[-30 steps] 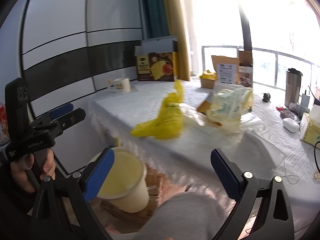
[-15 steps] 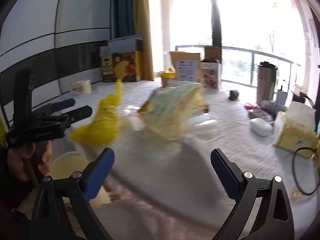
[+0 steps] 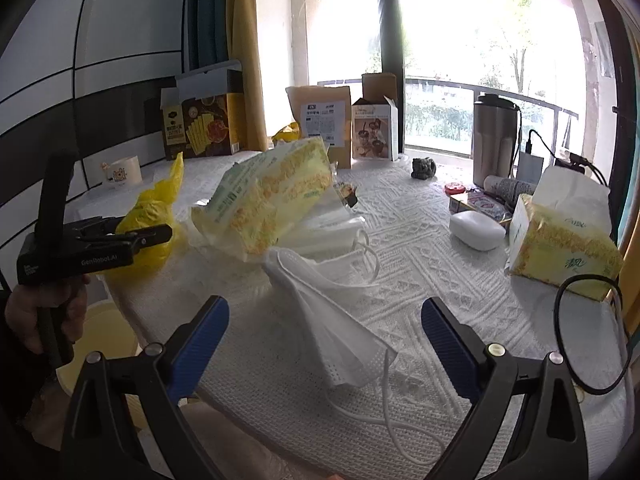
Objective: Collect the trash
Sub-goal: 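Grasp the yellow plastic bag with the left gripper while the right gripper grasps the white mask, then carry the yellow bag and white mask over the wastebasket and open both grippers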
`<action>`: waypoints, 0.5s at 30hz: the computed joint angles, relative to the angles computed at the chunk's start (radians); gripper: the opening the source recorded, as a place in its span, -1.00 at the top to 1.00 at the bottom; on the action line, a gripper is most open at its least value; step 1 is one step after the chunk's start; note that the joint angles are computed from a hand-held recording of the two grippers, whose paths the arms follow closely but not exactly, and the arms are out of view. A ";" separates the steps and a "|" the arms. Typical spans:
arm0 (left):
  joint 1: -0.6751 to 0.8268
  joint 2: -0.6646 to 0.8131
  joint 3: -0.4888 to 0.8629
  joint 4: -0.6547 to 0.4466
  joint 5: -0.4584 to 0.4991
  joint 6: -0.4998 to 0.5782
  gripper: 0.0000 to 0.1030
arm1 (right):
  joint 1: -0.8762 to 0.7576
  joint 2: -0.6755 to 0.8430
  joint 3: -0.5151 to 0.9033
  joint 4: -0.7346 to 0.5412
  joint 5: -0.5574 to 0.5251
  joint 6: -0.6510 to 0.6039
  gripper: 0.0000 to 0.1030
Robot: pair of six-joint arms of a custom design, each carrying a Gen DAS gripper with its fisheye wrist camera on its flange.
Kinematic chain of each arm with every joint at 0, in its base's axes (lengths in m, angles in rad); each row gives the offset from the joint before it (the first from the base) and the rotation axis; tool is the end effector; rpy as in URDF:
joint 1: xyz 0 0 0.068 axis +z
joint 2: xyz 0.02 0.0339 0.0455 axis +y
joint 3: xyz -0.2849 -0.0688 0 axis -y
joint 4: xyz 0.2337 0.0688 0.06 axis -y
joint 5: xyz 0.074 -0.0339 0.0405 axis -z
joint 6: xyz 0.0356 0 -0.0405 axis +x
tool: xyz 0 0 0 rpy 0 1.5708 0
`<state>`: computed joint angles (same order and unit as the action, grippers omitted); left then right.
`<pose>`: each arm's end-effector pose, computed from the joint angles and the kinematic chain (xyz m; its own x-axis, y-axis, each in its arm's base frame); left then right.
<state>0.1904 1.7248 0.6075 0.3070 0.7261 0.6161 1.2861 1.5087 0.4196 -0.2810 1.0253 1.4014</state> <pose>0.2886 0.0316 0.1383 -0.4027 0.3624 -0.8405 0.6623 0.7492 0.0057 0.0804 0.1663 0.1279 -0.4901 0.1463 -0.8593 0.1954 0.9792 0.0553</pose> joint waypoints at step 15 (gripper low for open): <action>0.167 -0.156 -0.034 -0.145 0.187 0.096 0.45 | 0.044 0.144 0.108 -0.209 -0.048 0.230 0.76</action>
<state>0.3576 1.5690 0.5737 0.1618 0.9129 0.7117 1.3301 1.6527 0.5279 -0.4895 0.9776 1.6310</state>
